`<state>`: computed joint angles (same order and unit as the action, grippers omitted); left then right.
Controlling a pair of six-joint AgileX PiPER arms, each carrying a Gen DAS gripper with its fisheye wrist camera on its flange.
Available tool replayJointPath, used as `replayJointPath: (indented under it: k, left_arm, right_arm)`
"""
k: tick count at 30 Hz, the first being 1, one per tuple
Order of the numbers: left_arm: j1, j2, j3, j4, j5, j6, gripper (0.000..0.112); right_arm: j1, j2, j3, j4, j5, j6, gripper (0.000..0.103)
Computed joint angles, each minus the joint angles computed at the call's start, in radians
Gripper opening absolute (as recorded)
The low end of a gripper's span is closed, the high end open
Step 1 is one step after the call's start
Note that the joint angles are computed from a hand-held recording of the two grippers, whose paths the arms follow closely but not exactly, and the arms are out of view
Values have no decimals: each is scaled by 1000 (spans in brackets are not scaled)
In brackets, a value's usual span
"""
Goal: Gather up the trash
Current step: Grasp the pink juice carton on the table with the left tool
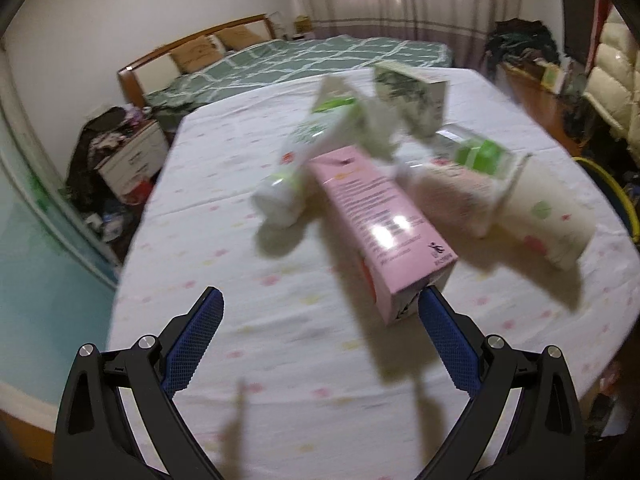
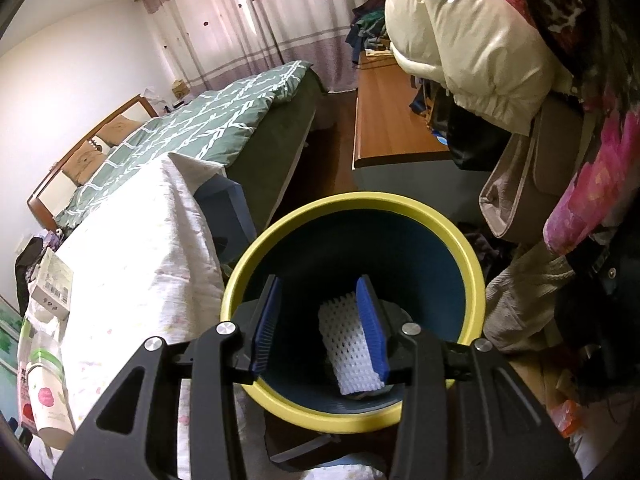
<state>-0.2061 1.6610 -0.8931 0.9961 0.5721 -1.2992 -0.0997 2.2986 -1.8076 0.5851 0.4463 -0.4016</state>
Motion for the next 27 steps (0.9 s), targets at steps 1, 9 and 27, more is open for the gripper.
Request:
replayJointPath:
  k: [1, 9, 27]
  left_arm:
    - [4, -4, 7, 4, 12, -6, 96]
    - [71, -102, 93, -148, -200, 140, 96]
    - [122, 203, -310, -449, -66, 456, 64]
  right_arm:
    - [1, -2, 2, 4, -1, -5, 38]
    - [9, -30, 30, 42, -8, -45, 39]
    - [11, -21, 8, 49, 30, -58, 43]
